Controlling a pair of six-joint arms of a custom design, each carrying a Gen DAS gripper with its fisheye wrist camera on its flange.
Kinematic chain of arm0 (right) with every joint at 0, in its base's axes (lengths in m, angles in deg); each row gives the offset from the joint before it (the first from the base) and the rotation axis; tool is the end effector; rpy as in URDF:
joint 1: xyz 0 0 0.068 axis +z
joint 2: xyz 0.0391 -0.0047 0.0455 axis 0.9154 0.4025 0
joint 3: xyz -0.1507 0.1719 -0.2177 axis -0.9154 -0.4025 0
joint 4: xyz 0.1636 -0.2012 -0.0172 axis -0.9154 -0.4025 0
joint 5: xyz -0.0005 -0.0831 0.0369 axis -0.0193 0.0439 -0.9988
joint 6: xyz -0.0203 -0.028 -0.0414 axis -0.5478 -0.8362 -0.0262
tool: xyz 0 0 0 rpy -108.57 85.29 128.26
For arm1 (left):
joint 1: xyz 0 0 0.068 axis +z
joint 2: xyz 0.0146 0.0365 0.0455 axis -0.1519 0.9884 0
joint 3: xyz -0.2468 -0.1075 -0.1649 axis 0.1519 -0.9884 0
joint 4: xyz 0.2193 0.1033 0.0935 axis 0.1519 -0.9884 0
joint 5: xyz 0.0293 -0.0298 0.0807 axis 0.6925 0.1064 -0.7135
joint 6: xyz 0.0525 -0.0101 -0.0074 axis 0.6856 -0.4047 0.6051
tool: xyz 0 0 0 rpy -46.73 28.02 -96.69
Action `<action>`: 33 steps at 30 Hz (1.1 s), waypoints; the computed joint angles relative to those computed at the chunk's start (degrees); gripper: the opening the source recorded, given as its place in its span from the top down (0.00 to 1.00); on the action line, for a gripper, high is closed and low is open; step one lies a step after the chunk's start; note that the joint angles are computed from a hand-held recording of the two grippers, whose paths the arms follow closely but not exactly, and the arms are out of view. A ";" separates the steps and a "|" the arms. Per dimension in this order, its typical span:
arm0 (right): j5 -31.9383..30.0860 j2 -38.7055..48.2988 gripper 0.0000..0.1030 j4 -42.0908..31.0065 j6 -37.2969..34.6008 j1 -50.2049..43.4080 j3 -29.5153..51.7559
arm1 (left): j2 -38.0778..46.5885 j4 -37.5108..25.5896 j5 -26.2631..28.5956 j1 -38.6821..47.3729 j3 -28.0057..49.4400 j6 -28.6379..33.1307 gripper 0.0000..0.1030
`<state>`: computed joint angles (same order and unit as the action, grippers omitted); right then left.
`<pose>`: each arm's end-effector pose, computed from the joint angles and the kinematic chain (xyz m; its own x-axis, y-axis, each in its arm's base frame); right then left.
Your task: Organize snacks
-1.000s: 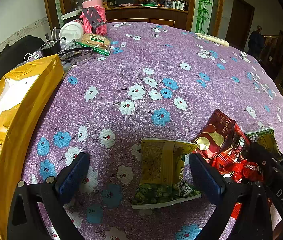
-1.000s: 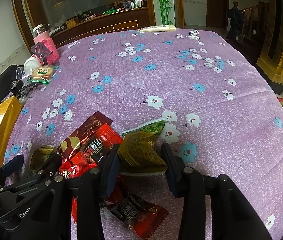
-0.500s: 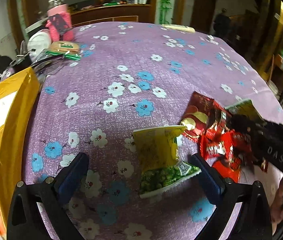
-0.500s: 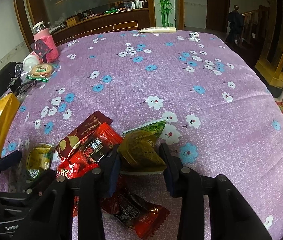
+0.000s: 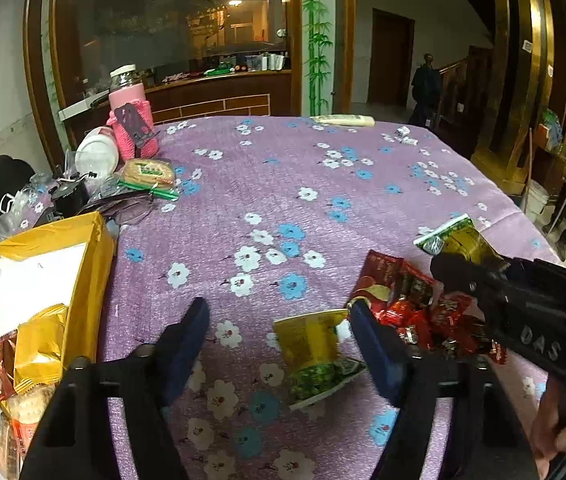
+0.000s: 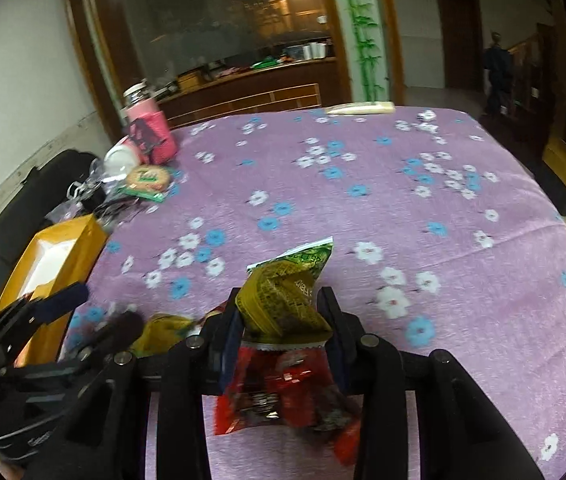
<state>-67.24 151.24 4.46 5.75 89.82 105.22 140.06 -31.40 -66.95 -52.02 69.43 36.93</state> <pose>0.3143 0.1440 0.1412 -0.6710 -0.2253 -0.7064 -0.4695 0.8665 0.1695 0.2576 -0.2135 0.1322 -0.6644 -0.1291 -0.7362 -0.1903 0.9817 -0.0004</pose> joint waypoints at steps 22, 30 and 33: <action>-2.69 -2.31 0.68 0.20 4.49 -2.97 -1.09 | 1.04 5.88 15.68 4.37 -3.06 -2.09 0.48; -2.24 -1.92 0.68 0.06 3.95 -2.06 -0.94 | 3.66 3.18 15.21 3.30 -1.48 -0.35 0.38; -2.27 -1.95 0.68 0.17 3.65 -1.48 -1.07 | 3.60 6.05 16.14 4.00 -2.52 0.80 0.54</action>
<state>-69.51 149.30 4.63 9.40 88.34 104.16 143.66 -25.35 -50.81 -48.02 66.91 37.73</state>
